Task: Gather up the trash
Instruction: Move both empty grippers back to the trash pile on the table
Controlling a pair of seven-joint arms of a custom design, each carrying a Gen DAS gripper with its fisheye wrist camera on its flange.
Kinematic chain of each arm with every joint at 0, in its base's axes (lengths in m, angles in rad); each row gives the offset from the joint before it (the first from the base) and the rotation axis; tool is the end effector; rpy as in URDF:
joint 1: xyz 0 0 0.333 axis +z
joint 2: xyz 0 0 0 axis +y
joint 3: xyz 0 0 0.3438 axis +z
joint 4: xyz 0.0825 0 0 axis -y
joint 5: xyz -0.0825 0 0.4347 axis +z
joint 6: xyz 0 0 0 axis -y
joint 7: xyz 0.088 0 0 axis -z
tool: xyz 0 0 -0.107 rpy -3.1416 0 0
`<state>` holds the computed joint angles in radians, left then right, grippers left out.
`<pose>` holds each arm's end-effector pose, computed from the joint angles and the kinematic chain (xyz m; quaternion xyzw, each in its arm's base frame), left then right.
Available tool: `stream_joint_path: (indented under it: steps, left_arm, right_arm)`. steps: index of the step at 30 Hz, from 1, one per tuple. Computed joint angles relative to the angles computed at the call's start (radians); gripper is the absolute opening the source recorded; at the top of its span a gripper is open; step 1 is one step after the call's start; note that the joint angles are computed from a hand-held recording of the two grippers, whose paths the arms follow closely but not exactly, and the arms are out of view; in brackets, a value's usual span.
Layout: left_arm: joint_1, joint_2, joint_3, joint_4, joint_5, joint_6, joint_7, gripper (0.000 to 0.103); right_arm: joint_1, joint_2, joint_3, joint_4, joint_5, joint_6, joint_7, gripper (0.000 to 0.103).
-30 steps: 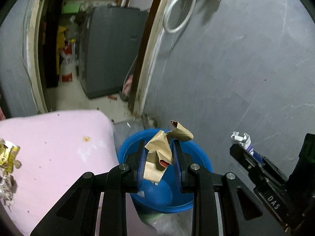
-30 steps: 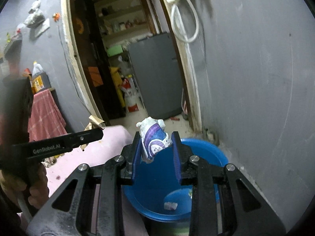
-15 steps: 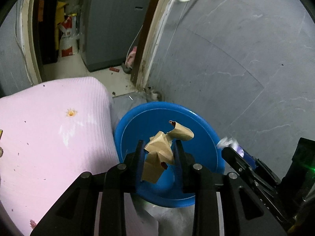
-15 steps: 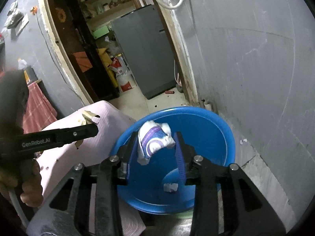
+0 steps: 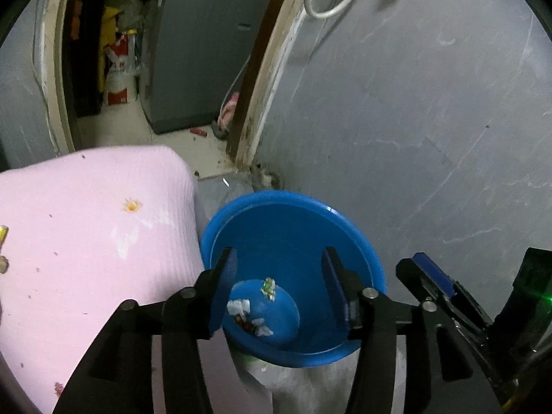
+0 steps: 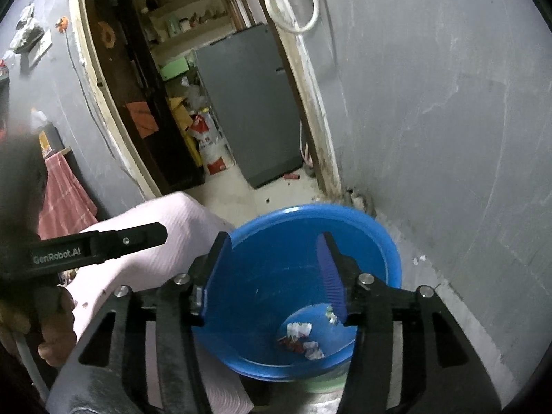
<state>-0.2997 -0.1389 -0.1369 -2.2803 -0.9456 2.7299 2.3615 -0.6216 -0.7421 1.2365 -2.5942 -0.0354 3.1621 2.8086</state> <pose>0.5276 -0.2143 0.4660 -0.4858 0.7832 -0.3847 0.0503 0.3953 0.3118 0.4241 -0.4914 0.7140 -0.2799 0.4128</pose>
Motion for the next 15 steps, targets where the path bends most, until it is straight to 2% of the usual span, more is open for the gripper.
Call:
stream_joint_path:
  steps: [4, 6, 8, 10, 13, 15]
  left_arm:
    - [-0.014, -0.060, 0.026, -0.024, -0.098, 0.022, 0.080, 0.059]
    - [-0.022, -0.090, 0.038, -0.034, -0.126, 0.037, 0.102, 0.065]
    - [-0.035, -0.127, 0.058, -0.049, -0.166, 0.056, 0.140, 0.075]
    - [-0.051, -0.168, 0.080, -0.064, -0.212, 0.082, 0.185, 0.080]
    - [-0.078, -0.225, 0.114, -0.085, -0.280, 0.131, 0.259, 0.094]
    - [-0.104, -0.265, 0.147, -0.099, -0.357, 0.168, 0.342, 0.096]
  right_arm:
    - [0.037, -0.085, -0.035, 0.003, -0.002, -0.044, 0.010, 0.060]
    - [0.049, -0.119, -0.050, 0.009, -0.010, -0.063, 0.016, 0.067]
    - [0.063, -0.164, -0.064, 0.017, -0.019, -0.085, 0.025, 0.074]
    - [0.073, -0.209, -0.075, 0.027, -0.030, -0.101, 0.033, 0.080]
    - [0.078, -0.265, -0.087, 0.053, -0.045, -0.123, 0.041, 0.091]
    - [0.082, -0.303, -0.095, 0.070, -0.052, -0.129, 0.046, 0.099]
